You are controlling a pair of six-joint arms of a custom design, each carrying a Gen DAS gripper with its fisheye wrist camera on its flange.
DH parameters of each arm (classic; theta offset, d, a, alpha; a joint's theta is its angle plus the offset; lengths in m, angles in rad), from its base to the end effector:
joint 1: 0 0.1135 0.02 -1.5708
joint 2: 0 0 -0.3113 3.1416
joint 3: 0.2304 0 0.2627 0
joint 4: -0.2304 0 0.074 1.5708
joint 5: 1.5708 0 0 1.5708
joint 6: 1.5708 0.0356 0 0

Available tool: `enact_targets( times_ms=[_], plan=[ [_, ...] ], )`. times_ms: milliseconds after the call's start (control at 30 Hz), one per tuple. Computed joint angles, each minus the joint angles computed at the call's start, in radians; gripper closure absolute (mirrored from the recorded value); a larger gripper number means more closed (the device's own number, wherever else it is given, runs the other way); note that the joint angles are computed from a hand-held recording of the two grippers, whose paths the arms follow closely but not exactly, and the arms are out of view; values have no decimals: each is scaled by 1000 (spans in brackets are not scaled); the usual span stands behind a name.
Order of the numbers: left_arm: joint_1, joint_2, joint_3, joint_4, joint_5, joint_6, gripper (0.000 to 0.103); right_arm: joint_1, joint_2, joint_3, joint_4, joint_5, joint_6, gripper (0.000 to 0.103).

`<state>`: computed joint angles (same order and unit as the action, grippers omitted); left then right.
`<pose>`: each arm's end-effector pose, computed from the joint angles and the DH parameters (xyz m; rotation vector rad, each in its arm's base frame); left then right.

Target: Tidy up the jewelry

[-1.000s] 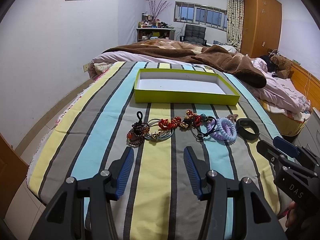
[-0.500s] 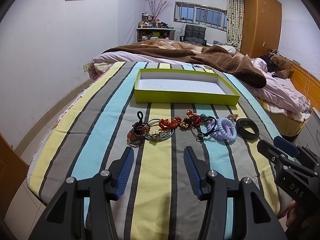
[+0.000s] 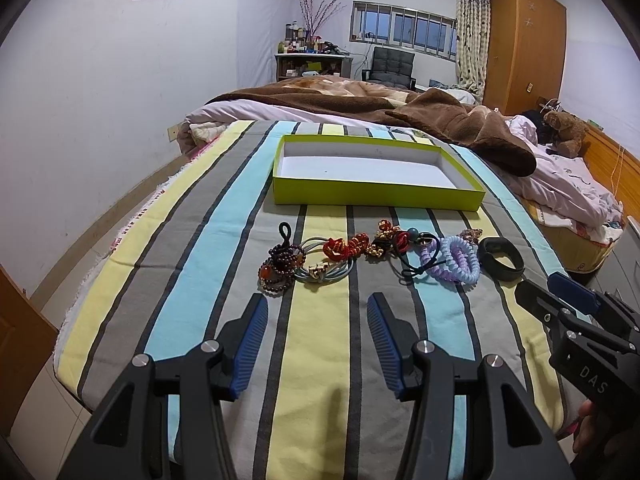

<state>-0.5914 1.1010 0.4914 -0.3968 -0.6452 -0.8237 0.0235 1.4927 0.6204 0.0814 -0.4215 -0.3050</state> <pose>0.1596 -0.0814 0.2073 -0.4892 2.2644 0.1512 0.2806 0.0212 0.1909 -0.5739 2.2294 0.3535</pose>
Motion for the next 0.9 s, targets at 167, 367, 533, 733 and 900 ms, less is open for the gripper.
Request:
enact_targets(
  times_ms=[167,367,533,733,900],
  plan=[
    [39,5,-6,28,24,35,49,8,16,10,6,3,4,48],
    [188,-52,-68,153,204,136,49,-25,67,62,7,27,9,48],
    [290,-40,-74,189,305,216,49,-58,149,151,-13,58,21,48],
    [455,-32,-89,238,469,300,49,-50,285,286,-93,120,-15,48],
    [514,4,-84,243,501,355,49,-42,356,369,-174,105,-40,48]
  ],
)
